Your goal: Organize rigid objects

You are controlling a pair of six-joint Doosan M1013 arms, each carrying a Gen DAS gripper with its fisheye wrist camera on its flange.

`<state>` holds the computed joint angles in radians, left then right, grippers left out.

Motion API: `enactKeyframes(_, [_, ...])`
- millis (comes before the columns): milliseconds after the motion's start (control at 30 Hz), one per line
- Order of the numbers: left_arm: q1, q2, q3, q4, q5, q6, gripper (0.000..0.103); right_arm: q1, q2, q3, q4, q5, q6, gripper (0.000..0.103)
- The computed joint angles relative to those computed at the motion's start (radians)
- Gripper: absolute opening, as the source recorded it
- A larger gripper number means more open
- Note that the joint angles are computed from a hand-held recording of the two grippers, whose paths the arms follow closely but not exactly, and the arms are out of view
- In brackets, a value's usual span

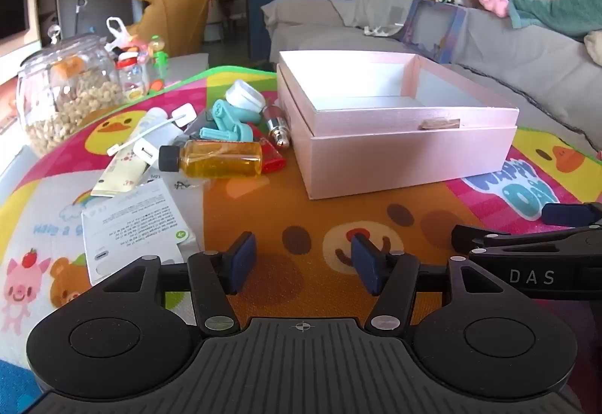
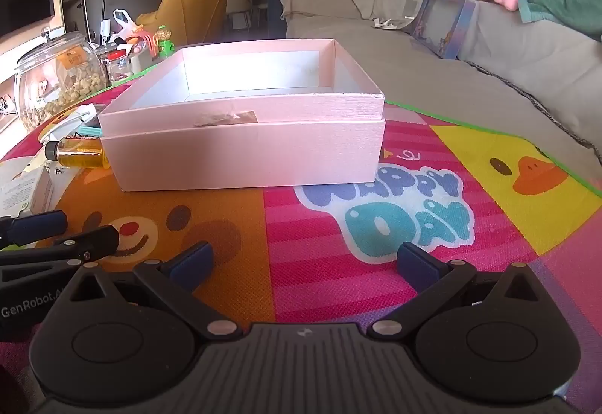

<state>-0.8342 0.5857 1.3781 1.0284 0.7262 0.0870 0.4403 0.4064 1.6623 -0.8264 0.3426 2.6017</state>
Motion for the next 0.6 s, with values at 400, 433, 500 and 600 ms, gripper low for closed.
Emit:
enactKeyframes(400, [-0.003, 0.005, -0.007, 0.006, 0.03, 0.031, 0.062, 0.001, 0.0, 0.002, -0.022, -0.006, 0.024, 0.103])
enactKeyframes(433, [-0.002, 0.005, -0.007, 0.006, 0.028, 0.029, 0.062, 0.002, -0.001, 0.003, -0.026, -0.005, 0.028, 0.103])
enactKeyframes(500, [-0.003, 0.005, -0.008, 0.003, 0.027, 0.029, 0.062, 0.003, -0.003, 0.006, -0.033, -0.006, 0.037, 0.103])
enactKeyframes(600, [-0.003, 0.004, -0.005, 0.008, 0.025, 0.023, 0.062, 0.005, -0.007, 0.011, -0.031, -0.01, 0.041, 0.103])
